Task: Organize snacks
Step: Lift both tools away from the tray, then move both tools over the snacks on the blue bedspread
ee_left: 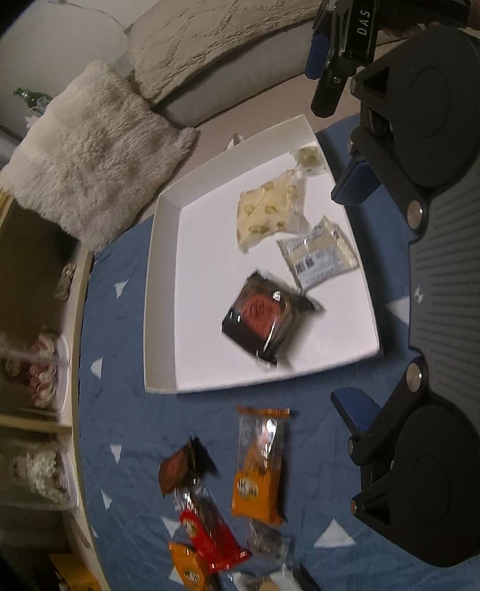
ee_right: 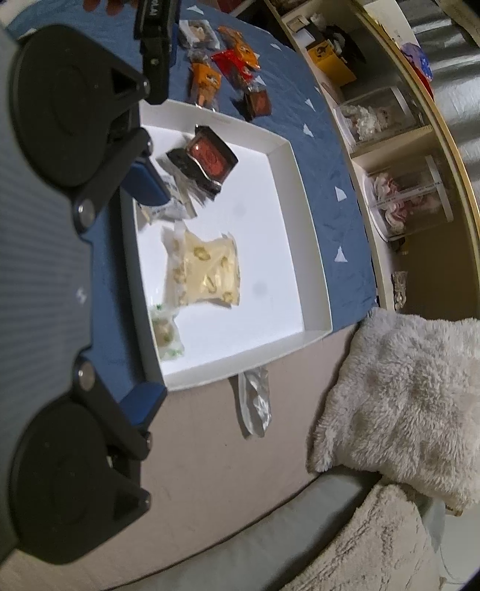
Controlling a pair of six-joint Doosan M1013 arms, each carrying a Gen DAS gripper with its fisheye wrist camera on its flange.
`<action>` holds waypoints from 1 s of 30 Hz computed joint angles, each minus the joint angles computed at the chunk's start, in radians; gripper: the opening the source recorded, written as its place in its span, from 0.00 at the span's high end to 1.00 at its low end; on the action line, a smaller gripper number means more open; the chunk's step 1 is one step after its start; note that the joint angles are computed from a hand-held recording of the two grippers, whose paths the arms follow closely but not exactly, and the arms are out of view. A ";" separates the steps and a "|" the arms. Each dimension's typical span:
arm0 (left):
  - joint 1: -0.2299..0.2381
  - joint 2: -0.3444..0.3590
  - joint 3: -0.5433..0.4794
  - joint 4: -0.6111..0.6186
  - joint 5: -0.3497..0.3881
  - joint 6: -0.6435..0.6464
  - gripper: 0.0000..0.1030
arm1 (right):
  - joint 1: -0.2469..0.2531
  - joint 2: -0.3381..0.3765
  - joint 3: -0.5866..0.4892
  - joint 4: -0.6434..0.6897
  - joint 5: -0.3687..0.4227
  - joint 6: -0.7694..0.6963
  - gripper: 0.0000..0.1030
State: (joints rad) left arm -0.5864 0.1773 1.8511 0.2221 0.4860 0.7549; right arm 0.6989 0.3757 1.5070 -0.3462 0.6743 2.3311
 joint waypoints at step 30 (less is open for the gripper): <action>0.172 -0.170 0.201 0.281 0.049 -0.292 0.00 | 0.111 0.180 -0.254 0.174 -0.019 -0.163 0.01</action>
State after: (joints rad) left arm -0.4144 0.0075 2.0519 0.5029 0.5349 0.4630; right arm 0.8101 0.5552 1.2529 -0.1719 0.6556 2.1680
